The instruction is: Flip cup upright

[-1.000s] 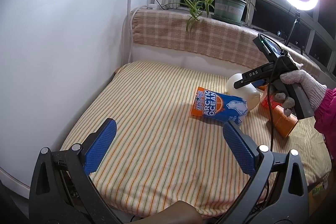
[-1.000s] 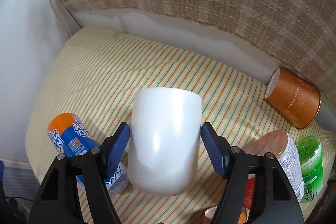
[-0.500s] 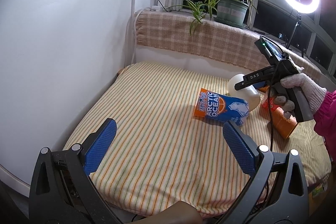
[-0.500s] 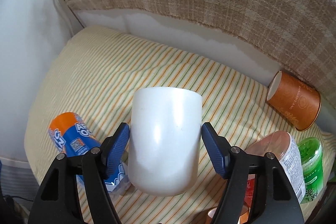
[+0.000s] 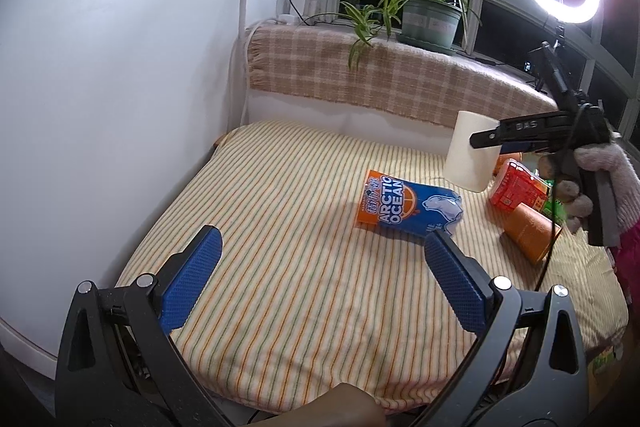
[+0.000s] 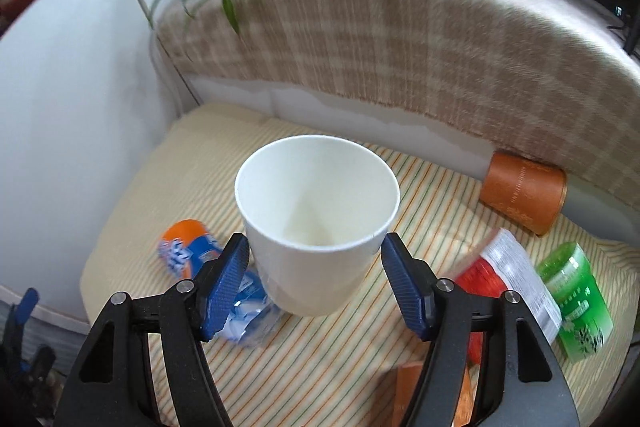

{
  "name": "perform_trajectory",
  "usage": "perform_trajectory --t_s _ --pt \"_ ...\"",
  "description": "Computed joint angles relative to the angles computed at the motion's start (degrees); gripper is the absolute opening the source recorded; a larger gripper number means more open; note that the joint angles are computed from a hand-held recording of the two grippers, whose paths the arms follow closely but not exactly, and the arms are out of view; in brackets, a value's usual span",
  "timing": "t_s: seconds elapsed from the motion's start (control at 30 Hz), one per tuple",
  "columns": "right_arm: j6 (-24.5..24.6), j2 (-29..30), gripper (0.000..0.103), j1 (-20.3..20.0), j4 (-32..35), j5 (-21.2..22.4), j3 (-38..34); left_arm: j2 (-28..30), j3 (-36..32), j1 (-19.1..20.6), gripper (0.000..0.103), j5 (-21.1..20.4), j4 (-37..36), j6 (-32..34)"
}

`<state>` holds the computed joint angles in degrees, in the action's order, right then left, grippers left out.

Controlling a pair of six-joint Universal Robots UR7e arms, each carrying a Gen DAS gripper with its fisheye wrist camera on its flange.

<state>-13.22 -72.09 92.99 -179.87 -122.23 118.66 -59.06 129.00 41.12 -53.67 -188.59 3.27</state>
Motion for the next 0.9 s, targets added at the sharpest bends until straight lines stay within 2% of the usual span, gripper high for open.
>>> perform_trajectory --t_s 0.1,0.27,0.3,0.33,0.37,0.4,0.5,0.57,0.63,0.7,0.73,0.8,0.87,0.9 --pt "-0.2 -1.9 0.067 0.7 -2.5 1.1 3.0 0.2 -0.1 -0.3 0.103 -0.4 -0.1 0.4" --pt "0.8 -8.7 0.064 1.9 -3.2 4.0 10.2 0.7 -0.7 -0.5 0.103 -1.8 0.5 0.5" --pt "1.1 -9.6 0.058 2.2 -3.5 4.4 11.5 0.9 -0.8 -0.5 0.103 -2.1 0.7 0.5" --pt "1.7 -10.6 0.046 2.5 -3.9 5.3 12.9 1.0 -1.0 -0.5 0.103 -2.3 0.9 0.5" --pt "2.4 -12.0 0.008 2.6 -3.4 5.9 14.2 1.2 -1.0 -0.6 0.103 -2.5 0.9 0.5" --pt "3.4 -12.9 0.005 2.5 -2.5 6.6 15.0 1.5 -1.2 -0.7 0.103 -2.8 1.1 0.6" --pt "4.1 -12.3 0.006 2.8 -4.5 3.0 16.7 3.0 -1.6 -0.8 0.103 -4.6 -0.5 1.6" --pt "4.9 -11.8 0.006 0.8 -7.0 4.9 18.3 4.8 -2.7 -0.6 0.103 -4.8 -1.3 2.6" --pt "5.7 -12.0 0.007 -1.1 -8.2 7.6 20.1 4.5 -5.0 1.2 0.103 -9.7 4.8 -0.5" --pt "5.5 -12.4 0.009 -1.3 -11.3 8.1 22.1 4.3 -6.6 2.4 0.103 -14.5 9.0 -2.0" --pt "4.9 -12.6 0.011 -1.0 -14.1 7.8 23.4 4.6 -7.0 2.6 0.103 -16.6 9.6 -0.6" --pt "4.8 -13.1 0.022 0.3 -18.0 5.5 25.1 5.4 -7.0 2.2 0.103 -17.1 9.8 1.0" --pt "4.9 -15.5 0.025 0.5 -19.7 6.9 27.1 6.0 -6.8 1.9 0.103 -18.7 10.1 2.1" --pt "5.2 -17.0 0.030 0.7 -20.2 7.4 28.1 6.0 -6.7 1.9 0.103 -20.0 10.6 3.4"
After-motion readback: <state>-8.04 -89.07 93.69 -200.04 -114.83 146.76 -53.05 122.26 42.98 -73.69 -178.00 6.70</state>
